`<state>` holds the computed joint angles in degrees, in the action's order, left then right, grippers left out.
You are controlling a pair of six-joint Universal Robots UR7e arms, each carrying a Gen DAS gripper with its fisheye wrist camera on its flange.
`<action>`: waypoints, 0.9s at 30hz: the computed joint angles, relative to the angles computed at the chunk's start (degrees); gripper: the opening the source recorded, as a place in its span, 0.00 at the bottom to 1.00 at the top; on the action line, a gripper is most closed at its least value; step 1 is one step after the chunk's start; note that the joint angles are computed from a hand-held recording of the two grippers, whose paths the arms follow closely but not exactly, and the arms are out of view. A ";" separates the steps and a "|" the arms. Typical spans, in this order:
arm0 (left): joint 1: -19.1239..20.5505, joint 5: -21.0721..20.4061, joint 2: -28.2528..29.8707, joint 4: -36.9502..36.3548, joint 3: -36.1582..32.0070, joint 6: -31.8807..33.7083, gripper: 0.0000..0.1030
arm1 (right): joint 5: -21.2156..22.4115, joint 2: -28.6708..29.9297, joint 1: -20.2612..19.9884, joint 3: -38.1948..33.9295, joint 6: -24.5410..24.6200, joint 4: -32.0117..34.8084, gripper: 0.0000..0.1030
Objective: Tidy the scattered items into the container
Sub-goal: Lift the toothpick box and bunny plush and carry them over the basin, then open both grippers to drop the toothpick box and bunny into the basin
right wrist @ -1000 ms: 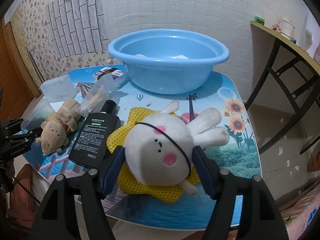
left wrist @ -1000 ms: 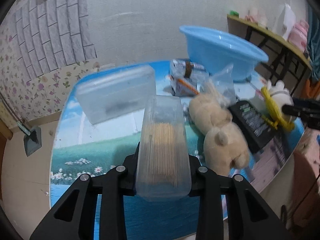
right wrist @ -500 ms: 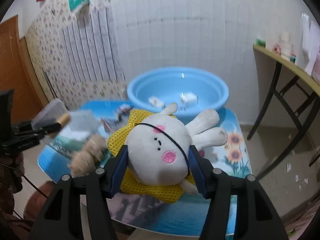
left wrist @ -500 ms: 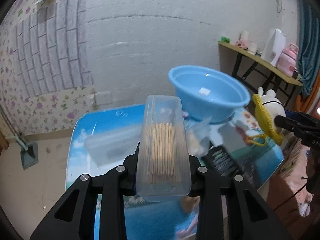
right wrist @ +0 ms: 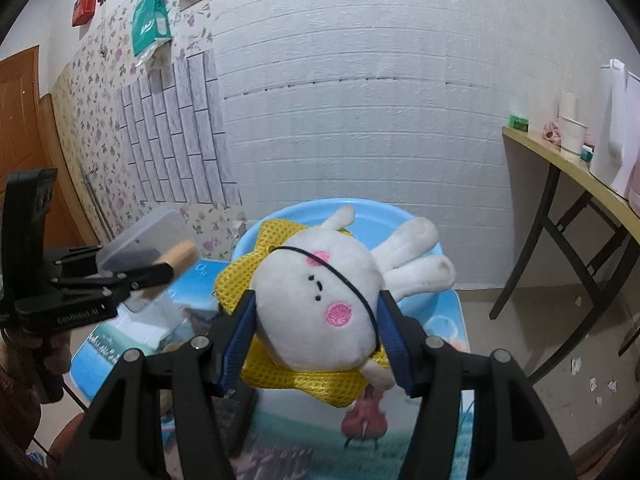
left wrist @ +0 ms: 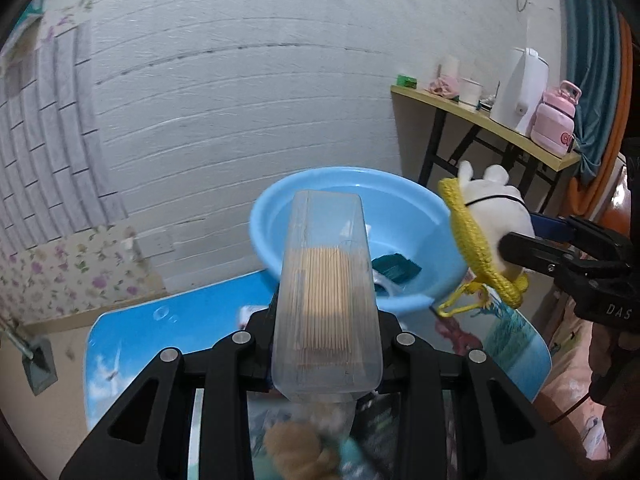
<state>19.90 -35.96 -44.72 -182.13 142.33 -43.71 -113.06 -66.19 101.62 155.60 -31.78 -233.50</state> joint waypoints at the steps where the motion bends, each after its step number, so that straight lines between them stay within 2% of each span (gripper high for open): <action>1: 1.20 -0.37 1.09 -1.36 -1.27 2.16 0.30 | 0.68 -0.31 -0.81 -0.45 -0.36 0.61 0.56; 9: 7.44 -1.99 5.71 -3.88 -7.95 12.03 0.30 | 5.58 -0.30 -6.89 -4.47 -2.83 3.44 0.56; 15: 9.85 -2.51 7.50 -3.96 -10.47 14.32 0.31 | 7.26 1.91 -9.61 -6.73 -3.31 3.98 0.57; 19: 10.08 -2.76 8.36 -4.82 -11.24 15.32 0.33 | 8.72 3.10 -11.00 -7.26 -3.42 3.34 0.58; 24: 9.26 -2.44 8.22 -5.32 -10.50 14.99 0.35 | 8.10 3.99 -10.61 -7.69 -3.01 3.18 0.62; 27: 8.10 -1.74 7.49 -5.66 -9.35 13.87 0.45 | 6.86 4.11 -10.02 -7.82 -2.21 3.60 0.63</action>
<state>28.00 -37.70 -37.23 -187.79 132.98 -29.83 -106.20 -62.08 91.60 147.79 -33.99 -229.90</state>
